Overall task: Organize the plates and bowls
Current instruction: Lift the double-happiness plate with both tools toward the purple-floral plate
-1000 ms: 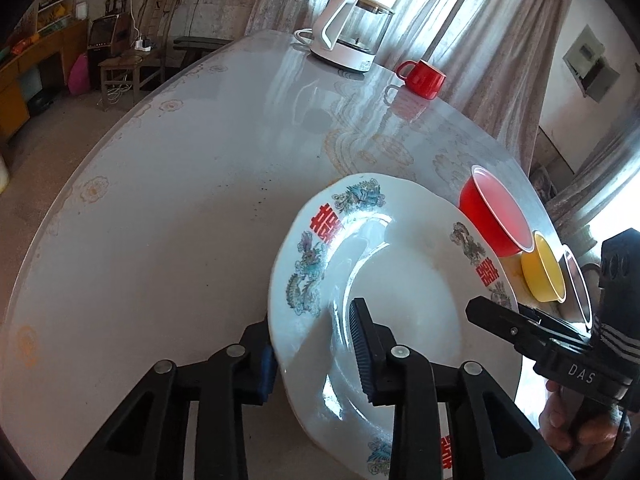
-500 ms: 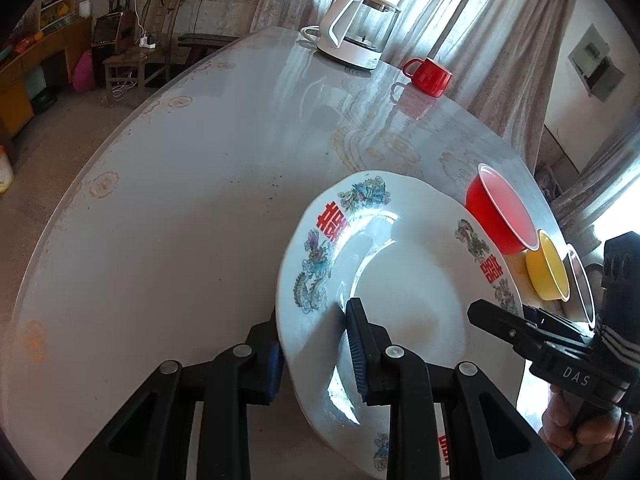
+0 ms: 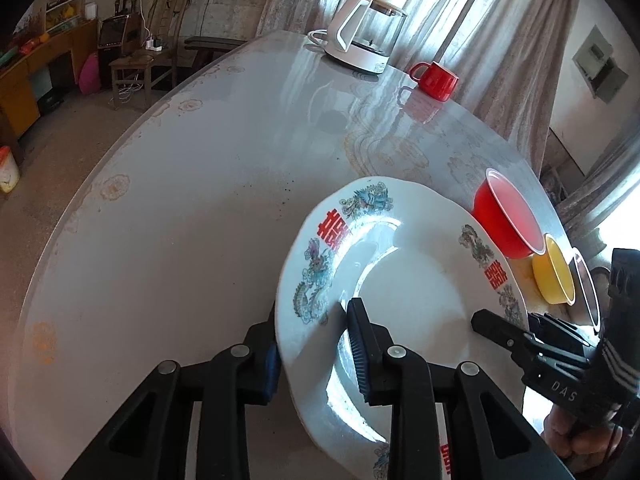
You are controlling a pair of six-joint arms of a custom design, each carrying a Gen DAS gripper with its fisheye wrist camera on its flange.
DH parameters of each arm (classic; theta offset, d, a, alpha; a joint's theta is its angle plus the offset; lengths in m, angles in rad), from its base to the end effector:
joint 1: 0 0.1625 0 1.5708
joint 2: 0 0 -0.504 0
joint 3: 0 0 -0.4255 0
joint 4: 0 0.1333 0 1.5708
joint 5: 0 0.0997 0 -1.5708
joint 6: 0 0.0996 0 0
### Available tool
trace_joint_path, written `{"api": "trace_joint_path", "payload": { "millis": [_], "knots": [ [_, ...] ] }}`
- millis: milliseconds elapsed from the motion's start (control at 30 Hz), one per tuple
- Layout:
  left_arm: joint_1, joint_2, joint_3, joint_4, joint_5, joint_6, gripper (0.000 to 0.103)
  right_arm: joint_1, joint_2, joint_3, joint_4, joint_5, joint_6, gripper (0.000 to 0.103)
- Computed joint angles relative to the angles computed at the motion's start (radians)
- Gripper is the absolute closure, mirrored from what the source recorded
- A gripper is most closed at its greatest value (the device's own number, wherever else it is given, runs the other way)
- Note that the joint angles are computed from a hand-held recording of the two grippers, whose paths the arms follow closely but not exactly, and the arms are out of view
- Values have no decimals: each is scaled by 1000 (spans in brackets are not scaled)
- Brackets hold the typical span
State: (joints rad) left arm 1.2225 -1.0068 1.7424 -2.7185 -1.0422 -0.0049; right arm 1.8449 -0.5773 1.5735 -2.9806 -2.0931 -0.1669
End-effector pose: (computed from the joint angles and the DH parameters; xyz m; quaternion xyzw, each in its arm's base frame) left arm -0.0700 -0.7307 0.2640 0.1088 0.9401 -0.2393 0.2170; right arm 0.2915 -0.7278 0.0414 0.1551 -0.9342 0.2116 0.2417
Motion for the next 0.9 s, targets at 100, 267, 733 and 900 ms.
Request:
{"api": "trace_joint_path", "payload": {
  "millis": [100, 267, 733, 900],
  "knots": [
    [-9, 1, 9, -10, 26, 10, 73, 3, 4, -1, -10, -14, -25, 66],
    [-13, -23, 45, -38, 21, 35, 73, 3, -5, 18, -37, -5, -22, 67],
    [-14, -25, 48, -31, 17, 32, 74, -5, -12, 25, -20, 52, 5, 67],
    [-34, -42, 89, -91, 24, 84, 73, 5, -20, 53, -74, 54, -29, 73]
  ]
}}
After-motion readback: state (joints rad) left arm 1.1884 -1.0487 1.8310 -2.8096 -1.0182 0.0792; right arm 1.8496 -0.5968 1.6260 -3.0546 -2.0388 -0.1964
